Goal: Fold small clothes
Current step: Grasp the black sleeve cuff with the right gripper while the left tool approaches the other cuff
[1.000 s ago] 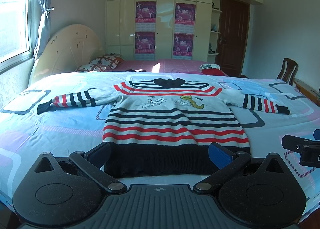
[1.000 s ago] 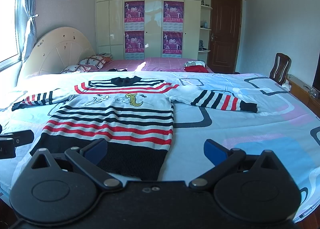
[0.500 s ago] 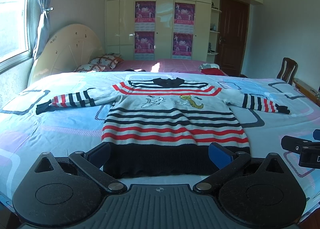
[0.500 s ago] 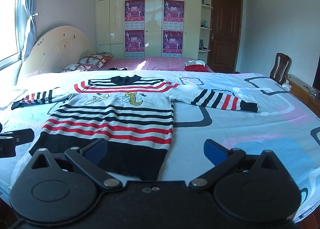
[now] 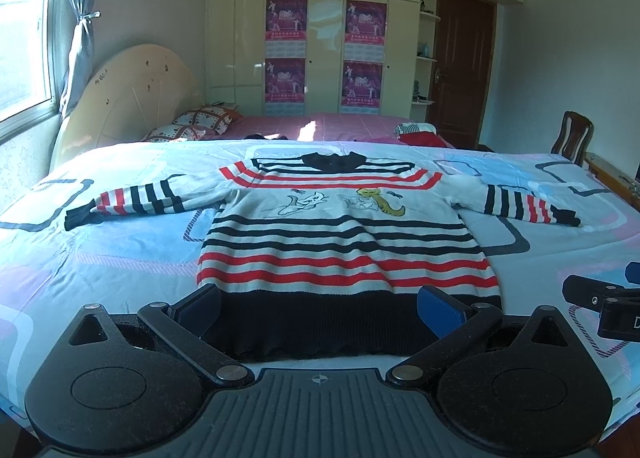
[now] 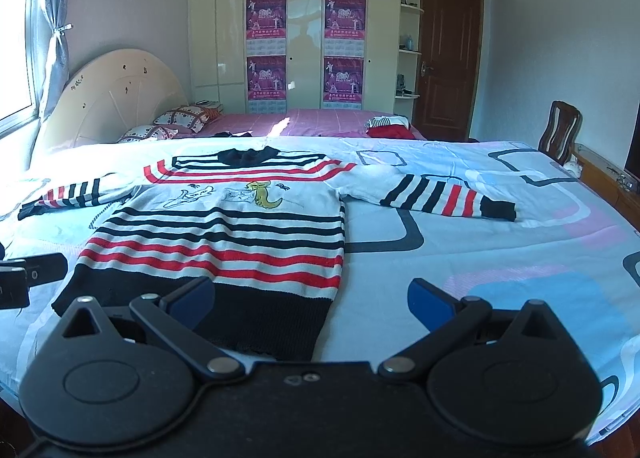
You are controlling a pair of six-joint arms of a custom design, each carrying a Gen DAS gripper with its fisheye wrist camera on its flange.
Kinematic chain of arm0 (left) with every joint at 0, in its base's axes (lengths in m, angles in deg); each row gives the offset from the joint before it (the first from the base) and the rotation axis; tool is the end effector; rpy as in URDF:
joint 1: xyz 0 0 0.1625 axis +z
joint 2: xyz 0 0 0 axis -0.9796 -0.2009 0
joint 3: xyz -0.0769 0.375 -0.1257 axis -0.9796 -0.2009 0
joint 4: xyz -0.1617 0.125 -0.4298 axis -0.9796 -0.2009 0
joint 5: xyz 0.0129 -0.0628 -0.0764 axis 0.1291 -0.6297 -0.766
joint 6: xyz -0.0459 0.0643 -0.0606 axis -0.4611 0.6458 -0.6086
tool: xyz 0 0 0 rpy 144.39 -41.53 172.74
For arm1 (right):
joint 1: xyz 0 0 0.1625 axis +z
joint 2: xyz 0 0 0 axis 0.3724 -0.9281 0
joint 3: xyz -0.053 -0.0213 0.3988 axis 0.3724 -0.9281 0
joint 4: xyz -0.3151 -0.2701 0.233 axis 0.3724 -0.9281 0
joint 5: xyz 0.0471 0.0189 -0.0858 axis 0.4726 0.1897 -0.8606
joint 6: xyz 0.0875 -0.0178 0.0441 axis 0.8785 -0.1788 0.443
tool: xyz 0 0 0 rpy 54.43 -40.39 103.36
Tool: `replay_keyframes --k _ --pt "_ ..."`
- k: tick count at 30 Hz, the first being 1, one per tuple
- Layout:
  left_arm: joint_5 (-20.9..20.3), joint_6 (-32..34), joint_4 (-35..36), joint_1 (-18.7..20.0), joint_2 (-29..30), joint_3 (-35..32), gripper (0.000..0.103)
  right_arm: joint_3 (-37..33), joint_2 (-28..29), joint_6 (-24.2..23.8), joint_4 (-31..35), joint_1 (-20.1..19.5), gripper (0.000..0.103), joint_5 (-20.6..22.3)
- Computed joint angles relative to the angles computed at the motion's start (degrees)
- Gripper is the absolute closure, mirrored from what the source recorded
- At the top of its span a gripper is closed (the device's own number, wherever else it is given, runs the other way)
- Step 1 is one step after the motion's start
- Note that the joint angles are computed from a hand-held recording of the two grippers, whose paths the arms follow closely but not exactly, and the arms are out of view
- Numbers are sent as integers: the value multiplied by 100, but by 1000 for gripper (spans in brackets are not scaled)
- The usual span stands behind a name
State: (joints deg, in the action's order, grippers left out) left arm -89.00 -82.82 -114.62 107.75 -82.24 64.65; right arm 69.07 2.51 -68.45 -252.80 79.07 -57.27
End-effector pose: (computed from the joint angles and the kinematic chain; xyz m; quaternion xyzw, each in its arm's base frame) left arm -0.3717 -0.4706 0.1354 0.1249 0.7981 -0.4675 0.3590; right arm 0.1889 -0.5191 0.3028 0.2401 -0.8121 0.4267 0.3174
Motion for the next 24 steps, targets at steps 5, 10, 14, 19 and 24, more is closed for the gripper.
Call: replay_keyframes --k 5,10,14,19,24 --pt "24 556 -733 208 4 -33 0 -334 275 37 -87 -108 0 145" --pt "57 2023 -2297 670 327 -395 0 -1026 814 138 -336 -188 11 159" --pt "-591 3477 -3438 1234 701 -1047 0 -1728 1300 220 -571 -253 23 -5" --pt "-836 4726 -3996 1757 1270 -1928 0 -2711 1823 688 -434 -497 47 -192" --pt "-867 4807 -3777 2171 1717 -2657 0 -3450 2105 1430 34 -892 61 -71"
